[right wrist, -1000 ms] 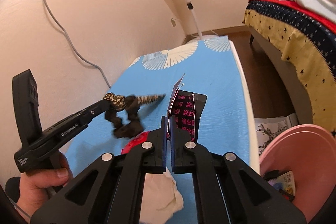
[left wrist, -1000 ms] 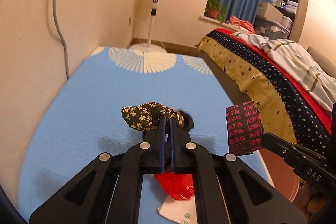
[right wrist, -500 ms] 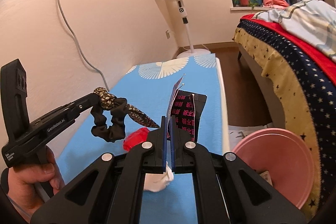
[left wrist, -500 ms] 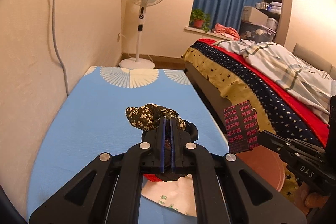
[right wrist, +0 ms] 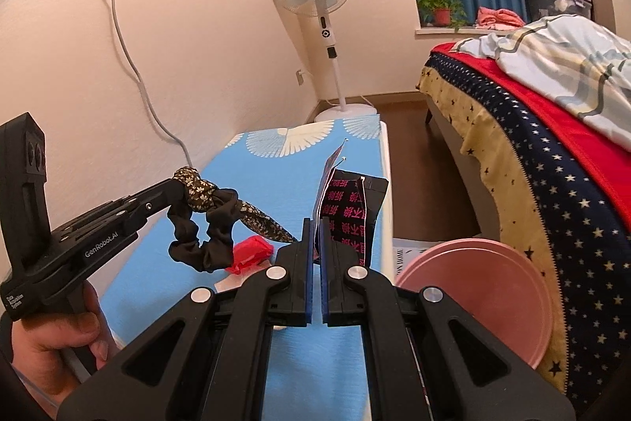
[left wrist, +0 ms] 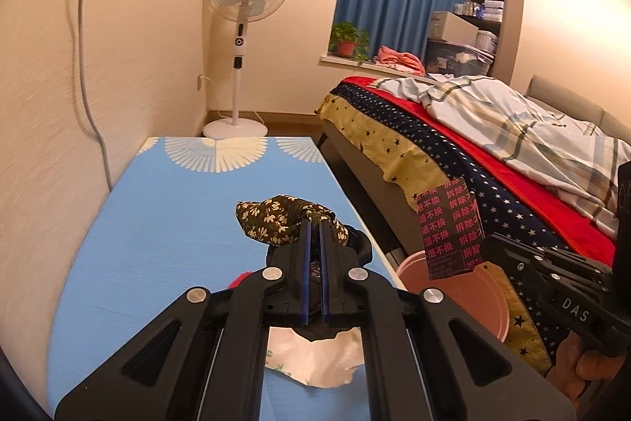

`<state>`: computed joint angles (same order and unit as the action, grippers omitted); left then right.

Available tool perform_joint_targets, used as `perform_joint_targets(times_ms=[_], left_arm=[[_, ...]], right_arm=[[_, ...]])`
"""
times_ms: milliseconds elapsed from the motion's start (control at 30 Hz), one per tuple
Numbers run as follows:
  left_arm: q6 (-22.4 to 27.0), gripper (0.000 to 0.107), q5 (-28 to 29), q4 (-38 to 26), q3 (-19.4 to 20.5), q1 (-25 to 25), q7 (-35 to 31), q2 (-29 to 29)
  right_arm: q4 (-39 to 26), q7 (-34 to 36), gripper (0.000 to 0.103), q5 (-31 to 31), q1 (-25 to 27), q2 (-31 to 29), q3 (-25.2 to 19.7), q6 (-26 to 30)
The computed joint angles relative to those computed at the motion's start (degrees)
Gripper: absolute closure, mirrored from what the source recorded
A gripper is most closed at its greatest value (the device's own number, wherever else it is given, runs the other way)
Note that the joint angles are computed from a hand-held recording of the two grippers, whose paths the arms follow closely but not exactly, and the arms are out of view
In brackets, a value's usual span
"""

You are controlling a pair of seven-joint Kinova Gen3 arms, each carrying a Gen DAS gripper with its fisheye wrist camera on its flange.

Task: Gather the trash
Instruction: 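Carry the scrunchie and pink-printed card over the pink bin and open both grippers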

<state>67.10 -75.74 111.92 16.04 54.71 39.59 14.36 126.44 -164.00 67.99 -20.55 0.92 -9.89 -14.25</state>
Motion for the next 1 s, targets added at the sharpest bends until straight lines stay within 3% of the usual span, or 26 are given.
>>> perform_joint_targets(times_ms=[533, 1000], left_arm=[[-2.6, 0.104, -1.8, -3.7, -1.2, 1.3, -1.7, 2.7], [-10.8, 0.104, -5.3, -6.9, -3.6, 0.7, -2.6, 6.1]], right_arm=[[2.7, -2.6, 0.100, 2.8, 0.5, -4.4, 4.3, 1.2], [2.5, -7.7, 0.100, 7.8, 2.0, -5.2, 6.7, 3.4]])
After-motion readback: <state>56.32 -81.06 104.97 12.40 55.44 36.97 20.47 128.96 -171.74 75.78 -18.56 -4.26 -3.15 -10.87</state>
